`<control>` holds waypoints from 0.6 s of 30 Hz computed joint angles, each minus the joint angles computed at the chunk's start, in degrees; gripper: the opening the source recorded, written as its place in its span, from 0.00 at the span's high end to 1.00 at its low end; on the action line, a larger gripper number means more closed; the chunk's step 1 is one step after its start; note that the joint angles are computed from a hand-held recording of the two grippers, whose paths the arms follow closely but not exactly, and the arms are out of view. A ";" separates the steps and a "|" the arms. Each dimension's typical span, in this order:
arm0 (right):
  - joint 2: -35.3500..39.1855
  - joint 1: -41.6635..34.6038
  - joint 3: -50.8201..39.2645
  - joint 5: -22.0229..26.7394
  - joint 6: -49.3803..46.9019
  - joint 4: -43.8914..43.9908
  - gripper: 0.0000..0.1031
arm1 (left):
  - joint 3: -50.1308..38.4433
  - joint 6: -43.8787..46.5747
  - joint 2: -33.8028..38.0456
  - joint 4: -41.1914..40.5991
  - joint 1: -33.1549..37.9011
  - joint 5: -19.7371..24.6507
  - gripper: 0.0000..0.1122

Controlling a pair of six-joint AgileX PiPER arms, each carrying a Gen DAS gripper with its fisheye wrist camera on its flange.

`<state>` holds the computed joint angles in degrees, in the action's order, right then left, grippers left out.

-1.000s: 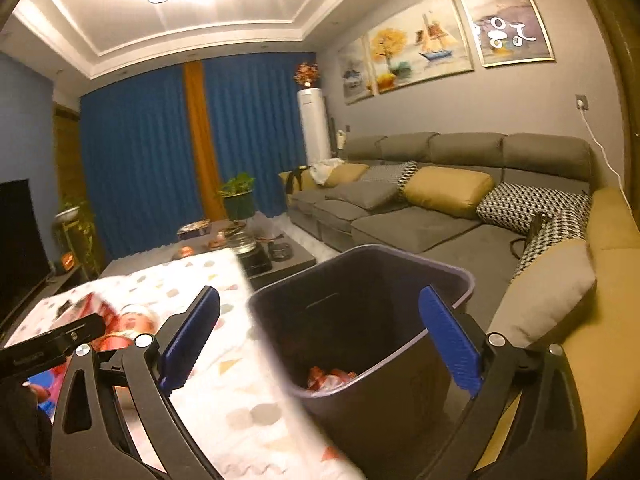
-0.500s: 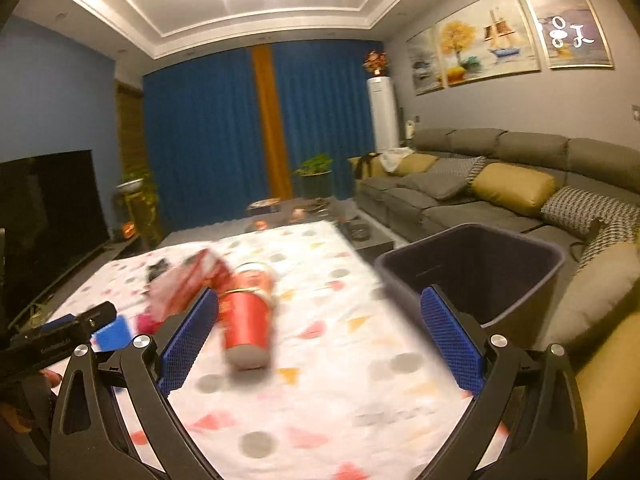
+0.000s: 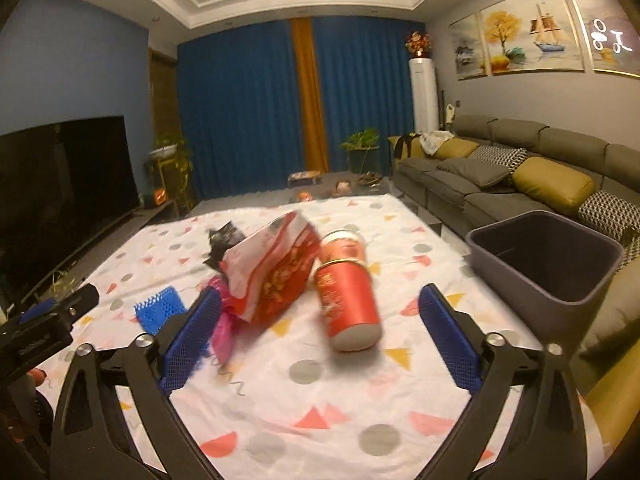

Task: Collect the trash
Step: 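Move both open tools back over the table toward the remaining trash, then grasp the red printed snack bag with the right tool while the left tool grasps the pink bag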

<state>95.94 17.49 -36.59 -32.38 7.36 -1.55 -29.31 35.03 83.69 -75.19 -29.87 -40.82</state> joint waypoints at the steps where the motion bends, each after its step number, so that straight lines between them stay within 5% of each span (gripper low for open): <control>1: 0.88 1.08 -1.26 0.93 -1.41 1.52 0.12 | 0.36 -0.74 -0.03 0.87 0.63 0.09 0.15; 18: 16.54 9.06 -24.55 14.18 -12.89 13.09 0.45 | -3.36 -9.68 6.31 15.24 15.27 6.75 0.15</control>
